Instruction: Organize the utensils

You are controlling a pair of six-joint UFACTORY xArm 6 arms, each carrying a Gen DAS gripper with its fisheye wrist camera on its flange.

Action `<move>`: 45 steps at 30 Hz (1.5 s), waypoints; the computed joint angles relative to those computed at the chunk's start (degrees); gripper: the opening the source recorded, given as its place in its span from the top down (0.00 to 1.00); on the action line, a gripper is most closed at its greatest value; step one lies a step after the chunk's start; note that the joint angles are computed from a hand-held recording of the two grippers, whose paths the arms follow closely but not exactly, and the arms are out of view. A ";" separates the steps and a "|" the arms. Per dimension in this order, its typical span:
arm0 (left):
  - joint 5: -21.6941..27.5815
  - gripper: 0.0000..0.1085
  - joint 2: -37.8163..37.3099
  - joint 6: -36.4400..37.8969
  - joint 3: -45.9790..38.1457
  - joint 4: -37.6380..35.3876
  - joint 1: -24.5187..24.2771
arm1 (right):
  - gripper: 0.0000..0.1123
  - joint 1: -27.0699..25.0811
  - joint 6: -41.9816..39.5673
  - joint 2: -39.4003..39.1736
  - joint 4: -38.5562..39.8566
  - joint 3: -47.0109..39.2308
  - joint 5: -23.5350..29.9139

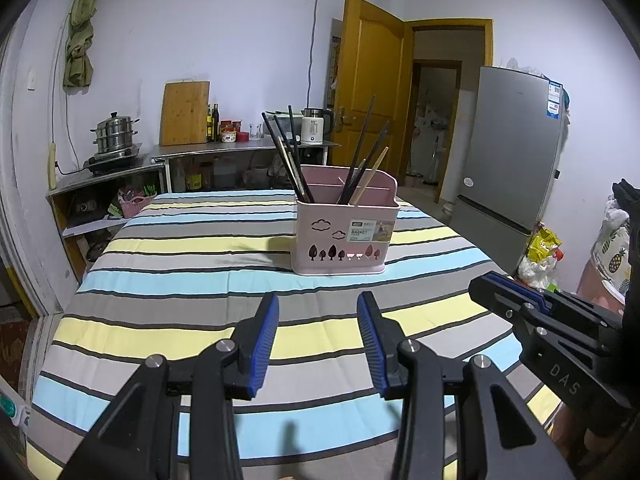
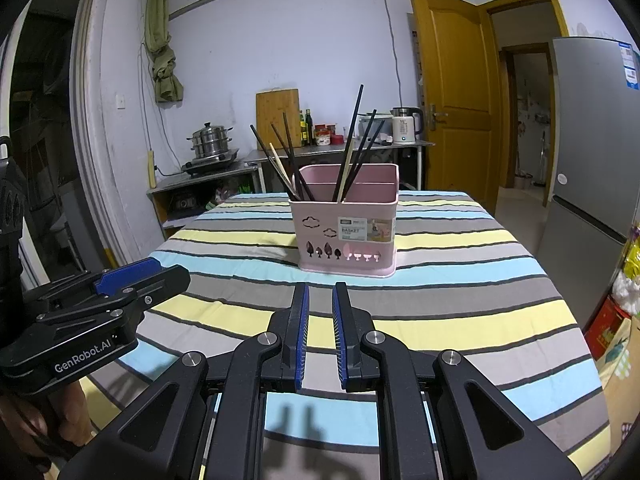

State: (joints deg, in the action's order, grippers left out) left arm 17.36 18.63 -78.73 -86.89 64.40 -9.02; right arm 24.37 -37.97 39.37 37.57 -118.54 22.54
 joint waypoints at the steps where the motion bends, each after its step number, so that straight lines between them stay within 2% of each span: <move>1: -0.04 0.61 0.01 -0.14 0.02 0.14 -0.01 | 0.89 0.00 -0.06 -0.01 0.08 0.03 -0.02; 23: -0.46 0.61 -0.07 -1.34 0.60 1.81 -0.26 | 0.89 -0.14 -0.34 -0.36 0.18 0.47 0.08; 45: 1.47 0.61 -0.44 -3.71 0.53 4.65 -0.79 | 0.89 -0.18 -1.31 -1.53 0.86 2.19 -0.16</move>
